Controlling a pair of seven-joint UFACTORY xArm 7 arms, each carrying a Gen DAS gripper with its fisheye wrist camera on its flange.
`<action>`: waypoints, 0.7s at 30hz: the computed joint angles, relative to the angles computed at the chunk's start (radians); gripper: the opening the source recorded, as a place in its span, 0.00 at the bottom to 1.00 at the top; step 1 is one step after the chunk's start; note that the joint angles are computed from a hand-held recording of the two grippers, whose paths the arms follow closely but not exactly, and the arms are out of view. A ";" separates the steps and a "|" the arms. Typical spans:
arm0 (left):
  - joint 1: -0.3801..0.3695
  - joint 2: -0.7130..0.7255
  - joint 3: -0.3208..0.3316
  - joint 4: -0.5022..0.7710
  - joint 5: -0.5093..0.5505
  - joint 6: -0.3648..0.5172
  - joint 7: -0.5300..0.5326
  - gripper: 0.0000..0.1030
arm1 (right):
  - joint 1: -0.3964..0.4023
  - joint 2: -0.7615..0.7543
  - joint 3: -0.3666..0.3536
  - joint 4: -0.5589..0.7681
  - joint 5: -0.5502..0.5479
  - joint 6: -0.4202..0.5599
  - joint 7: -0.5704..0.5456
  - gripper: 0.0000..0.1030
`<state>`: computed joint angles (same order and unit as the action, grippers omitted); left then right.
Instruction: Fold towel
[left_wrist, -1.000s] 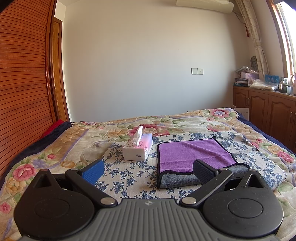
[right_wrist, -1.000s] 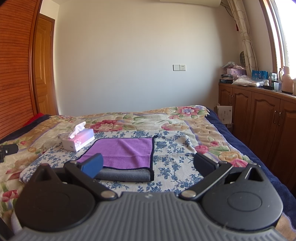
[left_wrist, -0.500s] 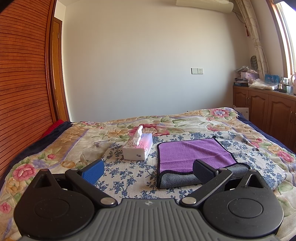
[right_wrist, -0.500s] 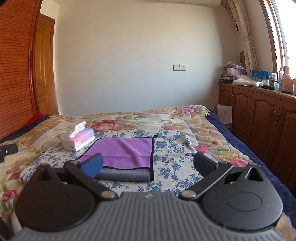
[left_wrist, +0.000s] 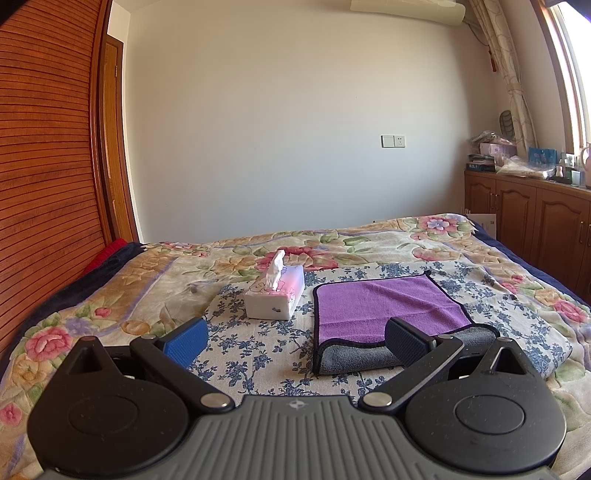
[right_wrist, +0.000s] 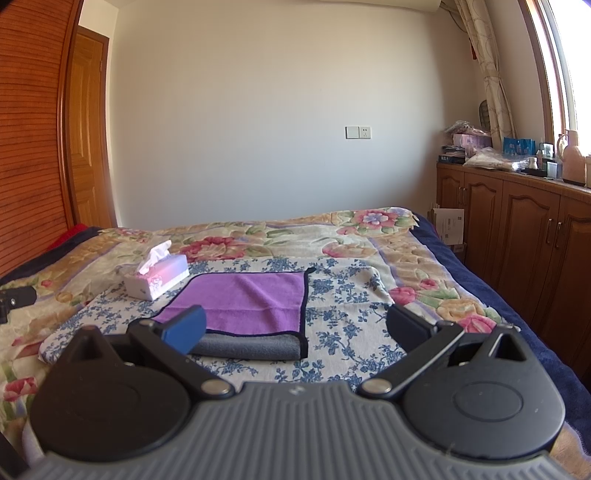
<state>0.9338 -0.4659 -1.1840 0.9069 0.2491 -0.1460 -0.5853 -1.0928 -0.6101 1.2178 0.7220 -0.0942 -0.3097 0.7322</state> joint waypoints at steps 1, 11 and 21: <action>0.001 0.000 -0.001 0.001 0.000 0.001 0.000 1.00 | -0.004 0.001 0.003 -0.002 0.000 -0.005 0.000 1.00; 0.013 0.012 -0.013 0.012 0.003 0.012 0.000 1.00 | 0.000 0.017 0.000 0.003 -0.003 -0.002 -0.012 1.00; 0.045 0.065 -0.054 0.054 0.043 0.065 0.008 1.00 | -0.036 0.053 0.037 0.040 -0.014 0.005 -0.024 1.00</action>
